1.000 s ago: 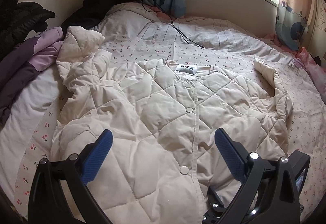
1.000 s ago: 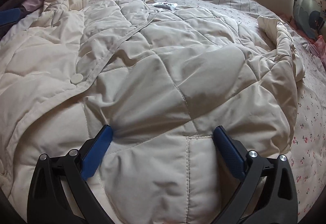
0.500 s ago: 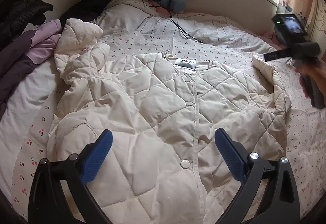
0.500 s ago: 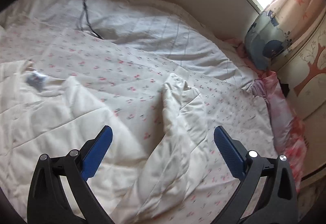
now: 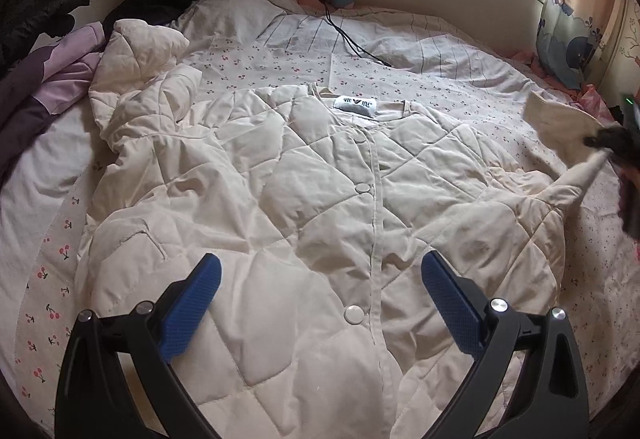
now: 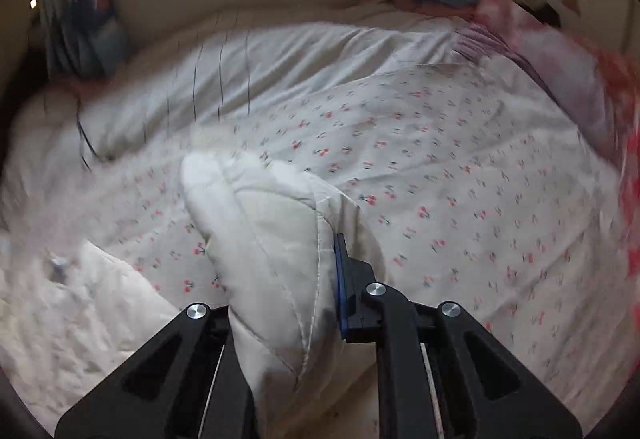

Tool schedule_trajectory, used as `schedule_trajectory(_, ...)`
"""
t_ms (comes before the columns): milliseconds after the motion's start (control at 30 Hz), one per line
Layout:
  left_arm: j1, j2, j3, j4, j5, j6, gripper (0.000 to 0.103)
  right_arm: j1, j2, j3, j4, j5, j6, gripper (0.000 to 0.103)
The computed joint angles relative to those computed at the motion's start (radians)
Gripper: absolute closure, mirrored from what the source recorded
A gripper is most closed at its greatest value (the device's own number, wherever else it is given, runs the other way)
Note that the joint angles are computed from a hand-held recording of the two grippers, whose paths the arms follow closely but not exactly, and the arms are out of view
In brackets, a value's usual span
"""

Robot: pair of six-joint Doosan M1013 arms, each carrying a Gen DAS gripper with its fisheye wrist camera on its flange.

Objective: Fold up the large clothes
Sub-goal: 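Reach the right gripper to the jacket sleeve and grasp its knit cuff, then lift the sleeve with the right gripper and lay it across the jacket body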

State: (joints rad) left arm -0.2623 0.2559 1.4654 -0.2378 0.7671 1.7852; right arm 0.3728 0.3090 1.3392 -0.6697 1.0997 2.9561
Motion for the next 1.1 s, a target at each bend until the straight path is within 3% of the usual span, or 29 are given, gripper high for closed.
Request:
schedule_trajectory(100,0.003,0.001,-0.001,-0.027,0.019,0.009,0.007,0.071,-0.206,0.299,-0.111,-0.204,0.393,0.08)
schedule_trajectory(167,0.007,0.002,-0.003,-0.056,0.04,0.018,0.007,0.109,-0.279,0.438,-0.105,-0.274,0.583,0.037)
schedule_trajectory(267,0.007,-0.001,0.002,-0.06,0.052,0.013,0.007,0.127,-0.329,0.549,-0.058,-0.349,0.709,0.036)
schedule_trajectory(300,0.007,-0.003,0.006,-0.057,0.05,0.011,0.007,0.142,-0.329,0.548,-0.082,-0.32,0.701,0.036)
schedule_trajectory(400,0.006,-0.008,0.012,-0.033,0.042,0.006,0.007,0.215,-0.263,0.427,-0.09,-0.024,0.483,0.033)
schedule_trajectory(467,0.009,-0.004,0.006,-0.027,0.043,0.002,0.007,0.252,-0.221,0.352,-0.095,0.098,0.379,0.031)
schedule_trajectory(567,0.017,0.006,-0.008,-0.053,0.062,0.002,0.007,0.323,-0.211,0.303,-0.165,0.149,0.34,0.028)
schedule_trajectory(600,0.021,0.01,-0.015,-0.07,0.075,0.008,0.007,0.352,-0.2,0.285,-0.205,0.179,0.319,0.024)
schedule_trajectory(633,0.023,0.012,-0.018,-0.085,0.084,0.013,0.007,0.374,-0.203,0.28,-0.243,0.161,0.302,0.012)
schedule_trajectory(667,0.024,0.011,-0.018,-0.1,0.088,0.02,0.007,0.395,-0.207,0.278,-0.293,0.152,0.333,0.009)
schedule_trajectory(700,0.025,0.01,-0.018,-0.117,0.093,0.03,0.007,0.405,-0.191,0.247,-0.327,0.196,0.322,0.007)
schedule_trajectory(800,0.02,0.007,-0.014,-0.129,0.095,0.045,0.007,0.365,-0.092,0.098,-0.299,0.275,0.017,0.007)
schedule_trajectory(867,0.018,0.005,-0.012,-0.127,0.097,0.053,0.007,0.323,-0.032,0.031,-0.202,0.266,-0.214,0.007)
schedule_trajectory(967,0.019,0.005,-0.012,-0.125,0.1,0.048,0.007,0.25,0.069,-0.034,-0.009,0.344,-0.48,0.007)
schedule_trajectory(1033,0.022,0.006,-0.013,-0.129,0.104,0.054,0.007,0.218,0.06,0.013,0.074,0.263,-0.467,0.011)
schedule_trajectory(1100,0.023,0.005,-0.012,-0.12,0.101,0.055,0.007,0.191,-0.007,0.097,0.128,0.103,-0.32,0.028)
